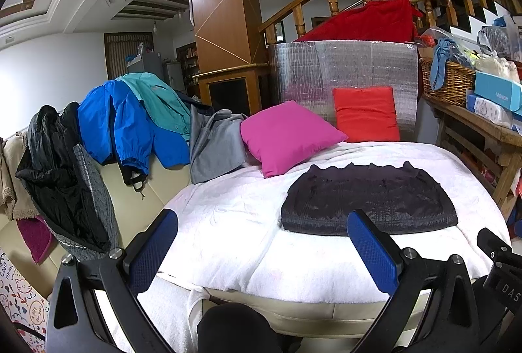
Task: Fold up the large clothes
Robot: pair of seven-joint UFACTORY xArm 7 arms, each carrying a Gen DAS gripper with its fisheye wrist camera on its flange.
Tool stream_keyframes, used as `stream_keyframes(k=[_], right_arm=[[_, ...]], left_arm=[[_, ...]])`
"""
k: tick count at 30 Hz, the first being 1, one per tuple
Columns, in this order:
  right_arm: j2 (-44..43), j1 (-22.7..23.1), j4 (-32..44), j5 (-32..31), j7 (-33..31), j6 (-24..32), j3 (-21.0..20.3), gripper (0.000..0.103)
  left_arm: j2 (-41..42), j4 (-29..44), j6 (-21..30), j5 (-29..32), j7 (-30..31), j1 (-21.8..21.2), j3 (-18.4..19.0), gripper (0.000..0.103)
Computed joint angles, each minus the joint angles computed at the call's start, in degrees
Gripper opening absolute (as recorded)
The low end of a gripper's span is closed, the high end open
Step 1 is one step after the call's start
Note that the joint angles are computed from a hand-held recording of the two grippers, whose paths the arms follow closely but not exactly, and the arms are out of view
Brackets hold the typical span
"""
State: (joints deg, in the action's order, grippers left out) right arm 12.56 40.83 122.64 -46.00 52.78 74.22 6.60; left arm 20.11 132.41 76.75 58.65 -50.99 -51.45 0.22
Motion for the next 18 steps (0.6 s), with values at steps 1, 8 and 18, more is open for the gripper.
stream_keyframes(k=[1,8,18], right_arm=[[0.1,-0.02,0.11,0.04,-0.13,0.02,0.0,0.083],[1.07,-0.05,1.24,0.65,-1.01,0.23,-0.45,0.083],[3.85,0.87,5.23,-0.19,-2.91,0.6,-2.26,0.083]], left_arm=[[-0.08,-0.17,-0.08,-0.02,-0.05,0.06,0.01,0.103],[-0.33,-0.85,-0.23,-0.35,-0.04,0.52,-0.21,0.103],[0.71,0.23,-0.15,-1.62,0.51,1.48,-0.23,0.103]])
